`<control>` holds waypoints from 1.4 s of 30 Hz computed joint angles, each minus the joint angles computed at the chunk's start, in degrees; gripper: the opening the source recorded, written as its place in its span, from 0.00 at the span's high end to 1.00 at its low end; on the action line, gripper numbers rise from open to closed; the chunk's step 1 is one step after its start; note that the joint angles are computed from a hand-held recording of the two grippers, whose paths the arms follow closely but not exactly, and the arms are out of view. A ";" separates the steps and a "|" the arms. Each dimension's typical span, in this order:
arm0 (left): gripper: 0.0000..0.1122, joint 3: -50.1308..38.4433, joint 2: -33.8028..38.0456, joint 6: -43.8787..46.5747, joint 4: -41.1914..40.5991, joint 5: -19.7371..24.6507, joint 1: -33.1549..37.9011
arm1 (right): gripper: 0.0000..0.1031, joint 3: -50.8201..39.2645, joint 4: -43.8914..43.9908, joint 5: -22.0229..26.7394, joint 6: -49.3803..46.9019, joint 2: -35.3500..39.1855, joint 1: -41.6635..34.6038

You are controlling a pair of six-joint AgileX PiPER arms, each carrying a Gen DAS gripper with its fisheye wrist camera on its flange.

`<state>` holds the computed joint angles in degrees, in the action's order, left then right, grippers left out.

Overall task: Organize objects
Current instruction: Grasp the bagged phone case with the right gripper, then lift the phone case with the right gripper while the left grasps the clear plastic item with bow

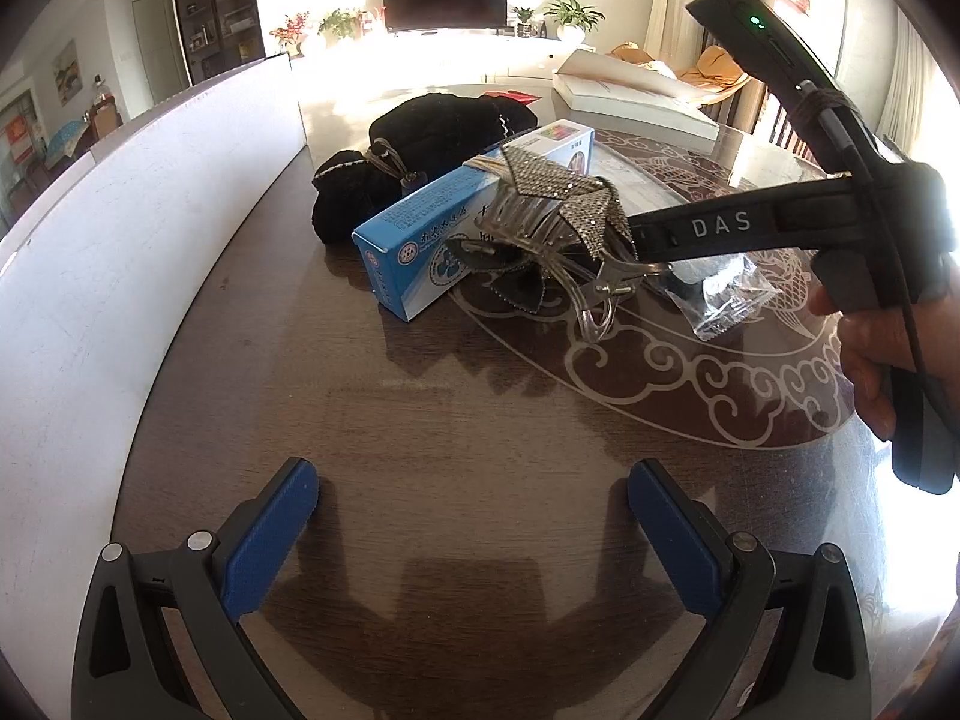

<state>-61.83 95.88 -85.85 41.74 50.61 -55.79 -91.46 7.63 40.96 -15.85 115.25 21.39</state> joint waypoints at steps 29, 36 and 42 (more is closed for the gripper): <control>0.08 -0.20 -1.38 2.10 -2.52 -2.52 0.42 | 0.00 43.78 18.81 -16.61 -24.92 -28.84 -15.06; 0.08 -12.54 5.43 4.52 -6.57 -4.37 5.95 | 0.00 43.79 18.98 -16.50 -25.14 -28.89 -15.19; 0.08 -15.14 8.30 4.77 -9.28 1.28 8.53 | 0.00 43.80 19.01 -16.50 -25.18 -28.89 -15.20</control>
